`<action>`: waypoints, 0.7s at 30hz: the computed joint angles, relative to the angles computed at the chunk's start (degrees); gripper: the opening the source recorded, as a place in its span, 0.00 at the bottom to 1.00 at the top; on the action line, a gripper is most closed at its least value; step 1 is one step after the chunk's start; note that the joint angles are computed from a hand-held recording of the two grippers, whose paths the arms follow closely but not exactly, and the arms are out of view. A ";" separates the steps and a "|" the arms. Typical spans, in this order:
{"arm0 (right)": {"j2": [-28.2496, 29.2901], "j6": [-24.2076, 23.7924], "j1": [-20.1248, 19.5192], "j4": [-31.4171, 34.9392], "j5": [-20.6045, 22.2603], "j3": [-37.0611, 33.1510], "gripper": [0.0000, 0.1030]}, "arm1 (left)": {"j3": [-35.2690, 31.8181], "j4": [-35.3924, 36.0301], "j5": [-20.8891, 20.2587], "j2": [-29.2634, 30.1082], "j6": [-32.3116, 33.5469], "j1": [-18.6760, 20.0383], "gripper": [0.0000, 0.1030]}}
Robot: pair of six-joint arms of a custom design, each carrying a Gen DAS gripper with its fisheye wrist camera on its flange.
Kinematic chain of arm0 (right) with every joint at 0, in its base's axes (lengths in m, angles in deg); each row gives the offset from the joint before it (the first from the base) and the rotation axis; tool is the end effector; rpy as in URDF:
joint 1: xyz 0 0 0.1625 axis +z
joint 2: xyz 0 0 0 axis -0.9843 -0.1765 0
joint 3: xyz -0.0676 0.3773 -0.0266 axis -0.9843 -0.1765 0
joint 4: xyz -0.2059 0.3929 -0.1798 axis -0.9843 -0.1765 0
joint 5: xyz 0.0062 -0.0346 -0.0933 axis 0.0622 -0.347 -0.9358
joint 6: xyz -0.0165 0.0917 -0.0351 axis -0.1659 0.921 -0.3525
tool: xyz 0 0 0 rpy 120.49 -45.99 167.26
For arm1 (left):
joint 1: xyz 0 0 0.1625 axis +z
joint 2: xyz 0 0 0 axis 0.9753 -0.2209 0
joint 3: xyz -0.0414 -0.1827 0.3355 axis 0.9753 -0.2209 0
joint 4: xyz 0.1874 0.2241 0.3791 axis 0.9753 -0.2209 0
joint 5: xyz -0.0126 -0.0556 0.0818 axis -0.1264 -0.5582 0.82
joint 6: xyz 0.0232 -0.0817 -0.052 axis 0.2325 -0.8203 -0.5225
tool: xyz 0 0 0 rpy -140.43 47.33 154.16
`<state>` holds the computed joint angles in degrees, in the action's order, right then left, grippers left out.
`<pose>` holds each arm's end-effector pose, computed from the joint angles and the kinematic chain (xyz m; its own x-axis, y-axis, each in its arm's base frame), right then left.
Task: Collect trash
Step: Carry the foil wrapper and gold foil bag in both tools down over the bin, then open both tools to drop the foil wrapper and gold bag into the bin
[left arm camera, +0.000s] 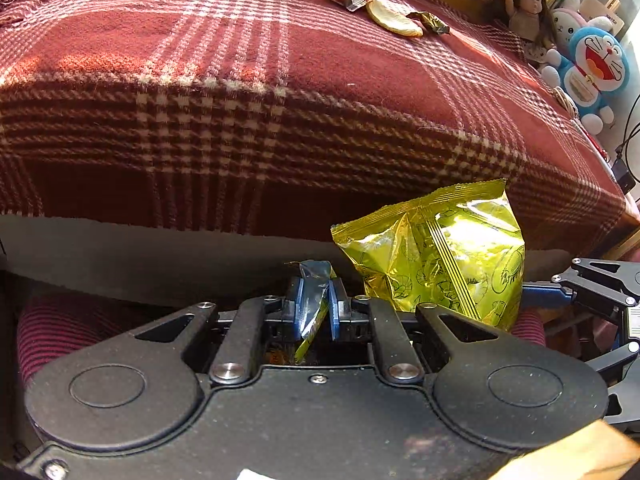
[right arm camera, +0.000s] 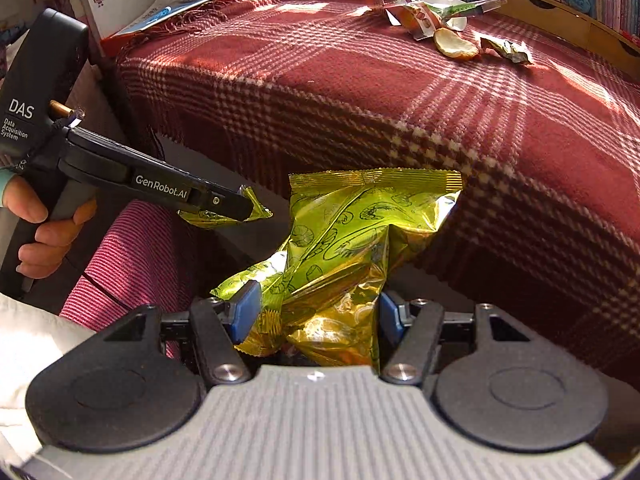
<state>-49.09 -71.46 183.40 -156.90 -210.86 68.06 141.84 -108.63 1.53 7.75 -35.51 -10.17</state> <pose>0.2536 -0.7006 0.0970 -0.7533 -0.2874 0.5916 -0.5167 0.8152 -0.2618 -0.1359 -0.7738 0.2117 -0.8090 0.3786 -0.4496 0.4980 0.8478 -0.1821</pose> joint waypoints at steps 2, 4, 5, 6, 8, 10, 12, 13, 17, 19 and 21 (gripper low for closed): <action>0.81 1.44 -0.20 3.06 -1.19 -1.26 0.63 | -0.83 1.86 1.06 0.88 -0.68 0.09 0.12; 1.57 3.12 -0.55 6.59 -1.81 -2.65 0.63 | -1.93 4.09 1.39 1.81 -1.77 0.36 0.12; 1.92 4.01 -0.79 8.28 -1.81 -3.32 0.63 | -2.45 5.13 1.49 2.24 -2.33 0.53 0.12; 2.34 5.08 -1.05 10.06 -1.82 -4.07 0.63 | -2.81 5.83 1.66 2.60 -2.75 0.70 0.12; 2.91 6.10 -1.36 11.91 -1.69 -4.94 0.63 | -3.07 6.36 2.25 3.11 -2.86 0.80 0.12; 3.49 6.30 -1.55 13.17 -1.53 -5.70 0.63 | -3.28 6.93 2.66 3.48 -2.66 0.84 0.13; 4.01 5.93 -1.58 13.41 -1.70 -6.13 0.64 | -3.32 7.35 2.80 3.71 -2.69 0.90 0.13; 4.30 5.65 -1.60 13.61 -1.78 -6.42 0.64 | -3.45 7.60 2.93 3.97 -2.73 0.90 0.13; 6.04 5.63 -2.04 15.64 -2.17 -8.26 0.64 | -4.28 7.50 4.80 5.91 -1.83 1.04 0.13; 7.41 7.61 -2.56 18.62 -2.25 -10.16 0.64 | -5.52 9.00 5.35 7.22 -2.72 1.32 0.13; 8.91 9.29 -2.95 20.99 -2.18 -12.12 0.64 | -5.88 9.50 5.16 7.87 -2.87 1.50 0.14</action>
<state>-40.19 -62.17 180.45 -135.92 -213.04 55.94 135.96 -99.13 6.69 15.62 -38.38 -8.68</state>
